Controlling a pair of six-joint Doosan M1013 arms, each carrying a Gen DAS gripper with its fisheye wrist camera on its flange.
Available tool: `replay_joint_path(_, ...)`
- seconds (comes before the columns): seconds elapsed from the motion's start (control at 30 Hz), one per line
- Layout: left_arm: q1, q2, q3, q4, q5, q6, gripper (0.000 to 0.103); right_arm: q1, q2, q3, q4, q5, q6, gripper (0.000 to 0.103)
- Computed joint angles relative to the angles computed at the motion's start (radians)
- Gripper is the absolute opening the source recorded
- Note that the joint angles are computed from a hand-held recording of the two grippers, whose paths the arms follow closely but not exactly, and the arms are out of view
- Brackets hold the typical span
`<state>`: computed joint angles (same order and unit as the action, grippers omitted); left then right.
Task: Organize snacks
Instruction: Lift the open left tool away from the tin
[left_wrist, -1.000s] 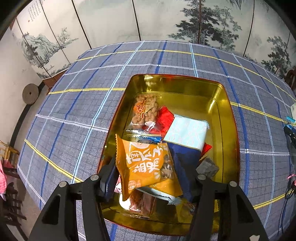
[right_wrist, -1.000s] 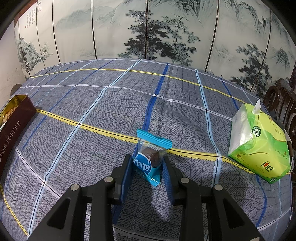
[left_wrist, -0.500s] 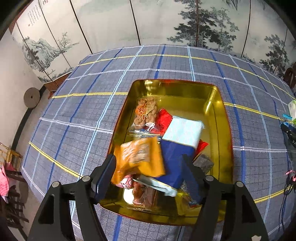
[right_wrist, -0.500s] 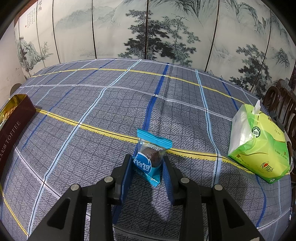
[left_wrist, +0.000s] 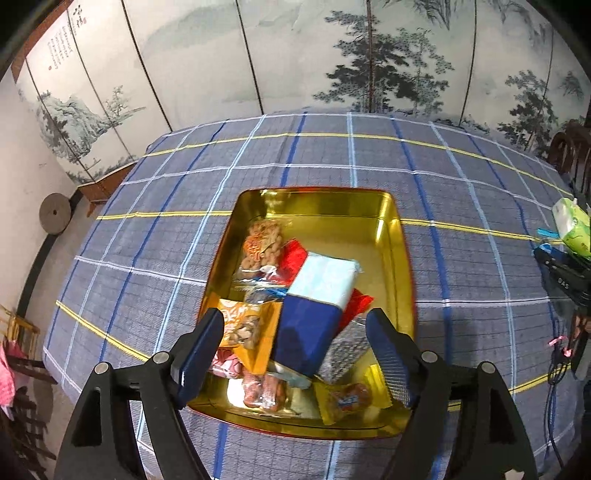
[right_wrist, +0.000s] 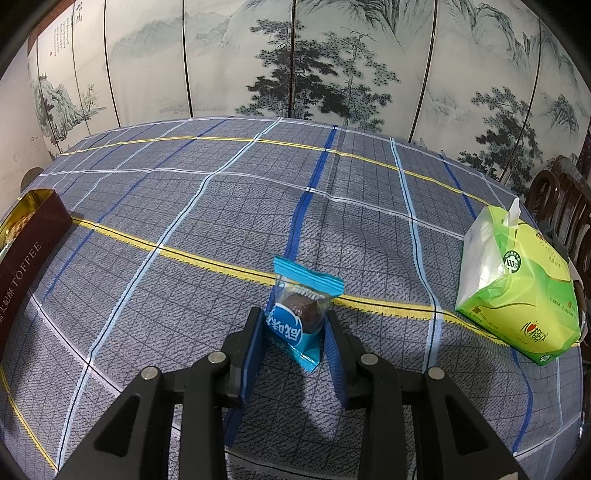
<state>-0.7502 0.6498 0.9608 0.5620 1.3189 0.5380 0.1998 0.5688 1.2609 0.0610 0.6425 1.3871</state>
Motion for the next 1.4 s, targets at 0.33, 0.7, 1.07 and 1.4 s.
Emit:
replay_joint_path(0.33,-0.01,-0.008,0.004,-0.008,-0.027,0.009,0.08,0.001,0.001,-0.002,0.002,0.001,0.001,0.034)
replay_joint_path(0.7,-0.012,-0.021,0.025,-0.01,-0.047,-0.012,0.08,0.002,0.001,0.0,-0.008,0.0,0.037,0.032)
replay_joint_path(1.07,-0.011,-0.016,0.03,-0.037,-0.067,-0.007,0.08,0.019,0.003,-0.015,-0.09,0.041,0.158,0.032)
replay_joint_path(1.4,-0.012,-0.018,0.047,-0.037,-0.072,-0.013,0.08,0.032,0.014,-0.045,-0.156,0.099,0.264,0.032)
